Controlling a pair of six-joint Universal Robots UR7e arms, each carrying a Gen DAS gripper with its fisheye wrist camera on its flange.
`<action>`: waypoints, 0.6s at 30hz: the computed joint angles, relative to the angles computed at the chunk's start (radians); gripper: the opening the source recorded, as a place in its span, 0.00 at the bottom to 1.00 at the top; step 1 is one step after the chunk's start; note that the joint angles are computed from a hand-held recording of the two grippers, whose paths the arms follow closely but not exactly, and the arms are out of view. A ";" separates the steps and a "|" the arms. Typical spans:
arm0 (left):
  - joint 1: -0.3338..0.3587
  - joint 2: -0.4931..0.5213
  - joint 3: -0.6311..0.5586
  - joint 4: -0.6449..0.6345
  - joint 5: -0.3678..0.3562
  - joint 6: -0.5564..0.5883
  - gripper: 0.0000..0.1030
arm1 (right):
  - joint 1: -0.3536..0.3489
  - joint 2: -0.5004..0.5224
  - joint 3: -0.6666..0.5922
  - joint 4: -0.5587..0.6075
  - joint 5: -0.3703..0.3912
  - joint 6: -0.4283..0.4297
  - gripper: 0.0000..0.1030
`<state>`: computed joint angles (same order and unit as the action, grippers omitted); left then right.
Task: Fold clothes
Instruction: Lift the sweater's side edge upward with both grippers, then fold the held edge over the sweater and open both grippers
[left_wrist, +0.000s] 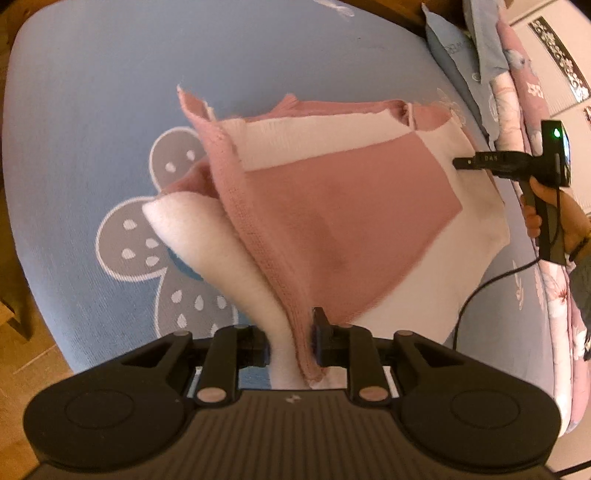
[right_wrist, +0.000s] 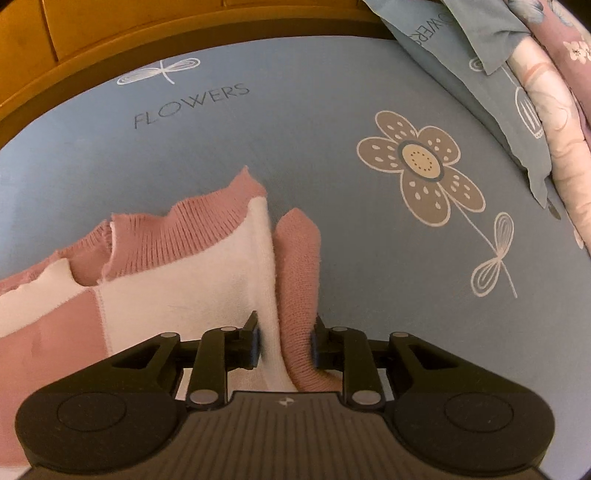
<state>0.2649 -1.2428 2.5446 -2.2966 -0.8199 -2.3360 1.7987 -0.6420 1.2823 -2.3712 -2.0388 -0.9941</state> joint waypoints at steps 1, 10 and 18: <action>0.001 0.005 0.004 -0.011 0.002 0.001 0.23 | -0.003 -0.001 0.005 -0.009 0.005 0.002 0.29; -0.006 0.002 0.029 -0.044 0.007 0.036 0.24 | -0.022 -0.019 0.068 -0.160 0.038 -0.020 0.67; -0.030 -0.007 -0.095 0.223 -0.076 0.020 0.49 | -0.051 -0.218 0.172 -0.053 0.202 0.115 0.74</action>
<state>0.2349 -1.2499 2.4498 -2.0738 -0.8956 -2.3158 1.7477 -0.8596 1.4547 -2.4238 -1.8372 -0.8790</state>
